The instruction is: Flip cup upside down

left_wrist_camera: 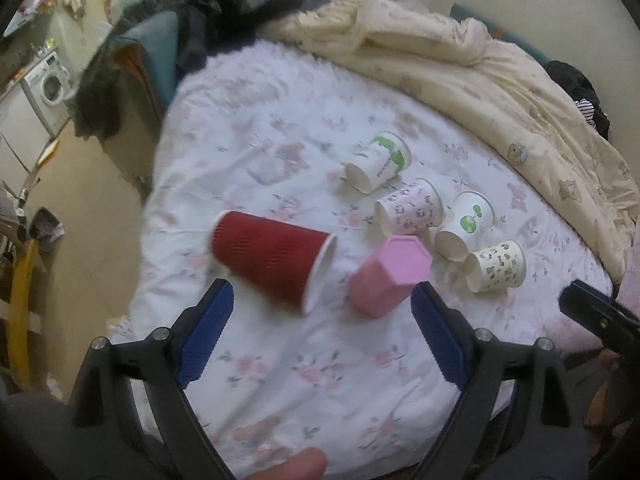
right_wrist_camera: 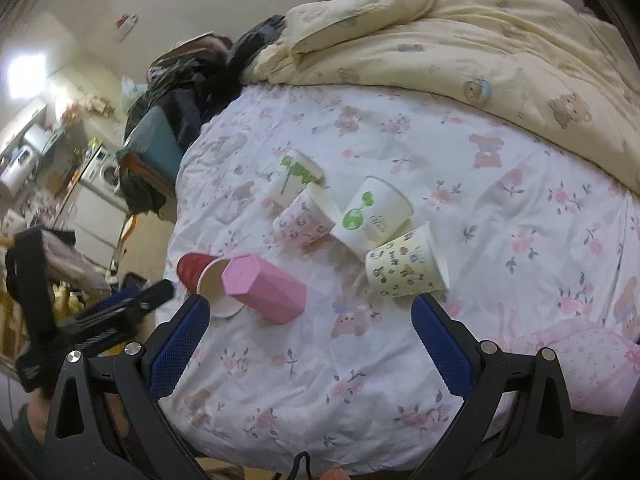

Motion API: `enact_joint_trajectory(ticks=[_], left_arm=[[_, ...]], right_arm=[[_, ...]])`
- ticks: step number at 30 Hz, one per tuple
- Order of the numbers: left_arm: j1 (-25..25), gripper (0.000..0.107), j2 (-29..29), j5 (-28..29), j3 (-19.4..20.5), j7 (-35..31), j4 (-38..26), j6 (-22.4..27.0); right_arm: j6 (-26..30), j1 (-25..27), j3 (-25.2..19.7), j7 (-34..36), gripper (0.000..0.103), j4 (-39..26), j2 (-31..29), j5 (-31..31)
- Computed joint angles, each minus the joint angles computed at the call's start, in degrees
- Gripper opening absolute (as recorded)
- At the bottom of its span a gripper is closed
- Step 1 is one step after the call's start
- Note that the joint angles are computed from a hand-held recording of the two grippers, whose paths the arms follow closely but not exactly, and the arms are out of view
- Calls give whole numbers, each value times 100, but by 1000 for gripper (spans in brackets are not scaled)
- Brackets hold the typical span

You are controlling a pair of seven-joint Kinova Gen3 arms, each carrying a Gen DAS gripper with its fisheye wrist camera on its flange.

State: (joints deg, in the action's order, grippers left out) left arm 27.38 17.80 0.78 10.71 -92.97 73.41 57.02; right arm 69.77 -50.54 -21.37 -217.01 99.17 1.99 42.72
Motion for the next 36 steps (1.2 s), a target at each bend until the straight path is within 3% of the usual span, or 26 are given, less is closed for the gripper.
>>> enact_joint_trajectory(ticks=[11,15,20,36], left_arm=[[-651,98,-1051,679,20,-693,1547,-1349],[-686,101,-970,672,-6,-465,1624,-1397],[-532,103,-947,192,-13,-74,1669,-1542],[-648,103,-860,388,2,-67,1539,-1348]], right_arm=[[772,-670,315,993,103,-1097,901,157],[1370,-936,623,1559,103,-1625,1304,28],[1366,-973,830,1683,103,-1723,1412,-88],[1285,-1017,1011,1856,103,-1893,1540,-175]])
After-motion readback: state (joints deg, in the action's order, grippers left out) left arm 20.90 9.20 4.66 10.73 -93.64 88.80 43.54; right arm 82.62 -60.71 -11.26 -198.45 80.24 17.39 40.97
